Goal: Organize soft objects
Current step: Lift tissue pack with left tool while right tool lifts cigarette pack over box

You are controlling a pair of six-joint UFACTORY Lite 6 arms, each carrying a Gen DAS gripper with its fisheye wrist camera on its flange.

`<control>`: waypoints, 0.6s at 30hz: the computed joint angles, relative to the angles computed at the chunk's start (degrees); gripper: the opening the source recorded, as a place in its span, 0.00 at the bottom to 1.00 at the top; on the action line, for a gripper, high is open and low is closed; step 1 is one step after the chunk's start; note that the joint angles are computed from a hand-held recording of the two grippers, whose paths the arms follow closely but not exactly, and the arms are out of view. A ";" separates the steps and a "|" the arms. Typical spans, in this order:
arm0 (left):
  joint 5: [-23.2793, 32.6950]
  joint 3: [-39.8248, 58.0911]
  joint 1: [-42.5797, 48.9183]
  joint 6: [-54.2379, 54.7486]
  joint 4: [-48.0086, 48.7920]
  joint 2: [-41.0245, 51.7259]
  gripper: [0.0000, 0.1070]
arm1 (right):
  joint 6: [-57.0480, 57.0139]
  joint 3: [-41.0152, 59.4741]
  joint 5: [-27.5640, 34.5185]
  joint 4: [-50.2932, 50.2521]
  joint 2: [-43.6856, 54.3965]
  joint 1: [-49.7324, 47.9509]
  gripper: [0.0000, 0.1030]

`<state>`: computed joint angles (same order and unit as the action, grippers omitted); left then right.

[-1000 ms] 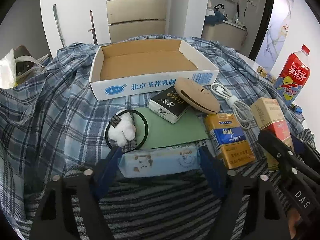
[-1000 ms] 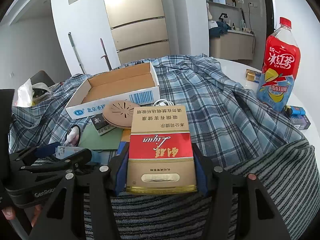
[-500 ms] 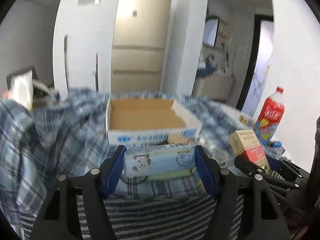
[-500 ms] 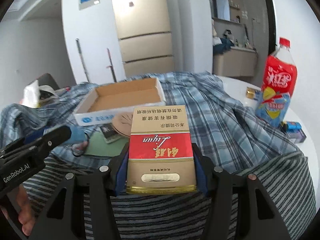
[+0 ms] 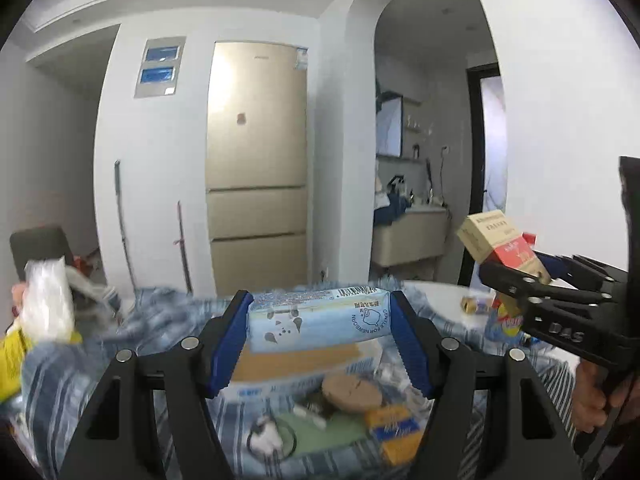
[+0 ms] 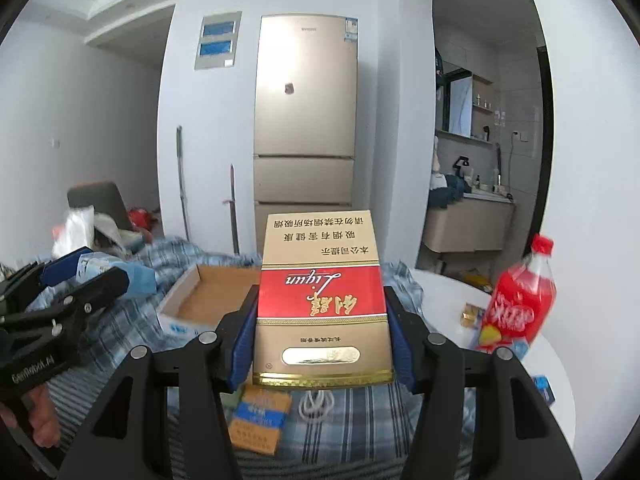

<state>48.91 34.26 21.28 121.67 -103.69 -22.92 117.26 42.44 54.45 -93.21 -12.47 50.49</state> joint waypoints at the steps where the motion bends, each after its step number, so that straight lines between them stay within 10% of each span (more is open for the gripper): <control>1: -0.23 1.47 -0.88 -0.39 -0.57 0.91 0.66 | -0.75 1.24 0.31 -1.39 0.75 -1.05 0.54; 7: -5.24 11.21 -9.35 9.22 -15.28 8.86 0.66 | -3.59 12.11 -13.86 -0.09 4.35 -13.12 0.54; 18: -9.18 38.01 -15.72 15.94 -29.20 36.45 0.66 | 0.91 37.86 -21.85 -7.38 27.21 -25.54 0.54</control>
<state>39.74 72.27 5.56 137.60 -132.90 13.53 118.17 80.30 32.60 -100.58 14.74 24.95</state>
